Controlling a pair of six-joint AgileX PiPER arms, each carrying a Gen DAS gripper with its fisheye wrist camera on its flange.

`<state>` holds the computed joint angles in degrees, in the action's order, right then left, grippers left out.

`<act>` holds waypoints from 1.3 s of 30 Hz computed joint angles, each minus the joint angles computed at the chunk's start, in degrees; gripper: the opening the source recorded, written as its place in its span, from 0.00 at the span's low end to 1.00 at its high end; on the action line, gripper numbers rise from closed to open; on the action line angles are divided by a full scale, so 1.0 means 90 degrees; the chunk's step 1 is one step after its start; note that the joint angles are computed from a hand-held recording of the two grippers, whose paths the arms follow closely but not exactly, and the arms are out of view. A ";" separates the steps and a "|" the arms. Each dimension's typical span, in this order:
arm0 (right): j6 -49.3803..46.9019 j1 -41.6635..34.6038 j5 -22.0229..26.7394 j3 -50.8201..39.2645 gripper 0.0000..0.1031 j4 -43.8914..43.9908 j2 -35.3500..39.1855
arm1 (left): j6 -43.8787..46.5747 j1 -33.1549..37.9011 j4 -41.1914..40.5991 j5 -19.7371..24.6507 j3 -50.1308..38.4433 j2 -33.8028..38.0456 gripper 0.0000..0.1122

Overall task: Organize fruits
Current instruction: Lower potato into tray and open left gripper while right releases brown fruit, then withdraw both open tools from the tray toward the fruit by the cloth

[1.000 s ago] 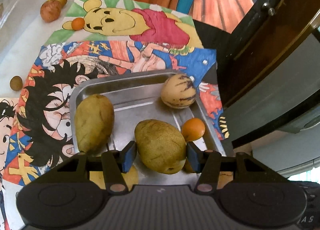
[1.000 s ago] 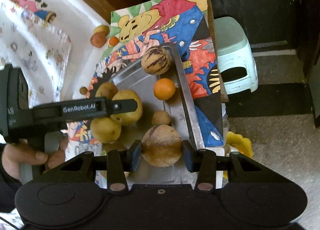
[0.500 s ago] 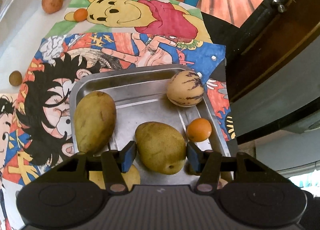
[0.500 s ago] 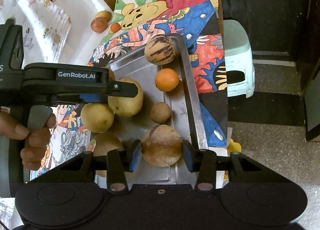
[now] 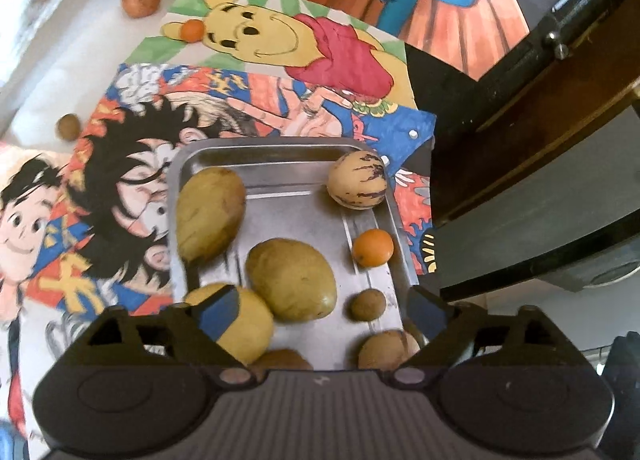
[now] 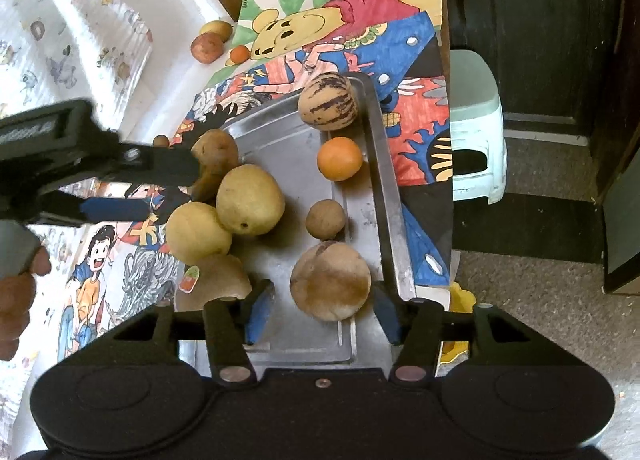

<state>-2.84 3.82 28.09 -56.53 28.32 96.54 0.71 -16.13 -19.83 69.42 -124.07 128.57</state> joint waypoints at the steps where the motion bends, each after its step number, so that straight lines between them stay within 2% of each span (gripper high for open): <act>1: 0.0205 0.0054 0.0014 0.0019 0.62 -0.0183 -0.0075 | -0.0011 0.0032 0.0030 -0.0062 0.0225 -0.0176 0.89; 3: 0.0649 0.0177 0.0026 0.0078 0.68 -0.0551 -0.0251 | -0.0029 0.0088 0.0151 -0.0135 0.0619 -0.0487 0.91; 5: 0.1421 0.0370 0.0032 0.0142 0.81 -0.1184 -0.0444 | -0.0007 0.0155 0.0226 -0.0136 0.0921 -0.0722 0.91; 10: 0.3185 0.0901 0.0276 0.0251 0.89 -0.2507 -0.0863 | 0.0435 0.0370 0.0488 -0.0099 0.1661 -0.1259 0.91; 14: 0.4694 0.1512 0.0861 0.0107 0.96 -0.3512 -0.1133 | 0.1016 0.0563 0.0598 -0.0295 0.2423 -0.1745 0.91; 19: 0.5793 0.2299 0.1759 -0.0267 0.99 -0.4012 -0.1320 | 0.1665 0.0628 0.1142 -0.0338 0.3235 -0.2350 0.91; 24: 0.7080 0.3068 0.3013 -0.0879 0.99 -0.4392 -0.1205 | 0.2333 0.0985 0.1062 -0.0332 0.3876 -0.2870 0.91; 27: 0.7934 0.3621 0.3527 -0.1050 0.99 -0.4713 -0.1261 | 0.2462 0.1086 0.1300 -0.0361 0.4214 -0.3155 0.91; 33: 0.8969 0.4622 0.4175 -0.1337 0.99 -0.5181 -0.1261 | 0.3182 0.1273 0.1416 -0.0665 0.5059 -0.3822 0.91; 39: 0.8959 0.4960 0.4087 -0.1506 0.99 -0.5473 -0.1195 | 0.3432 0.1564 0.1412 -0.0647 0.5374 -0.4082 0.91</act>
<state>77.79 48.45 64.88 -70.08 -20.94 85.79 31.60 -2.05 -7.13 63.59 -75.70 91.83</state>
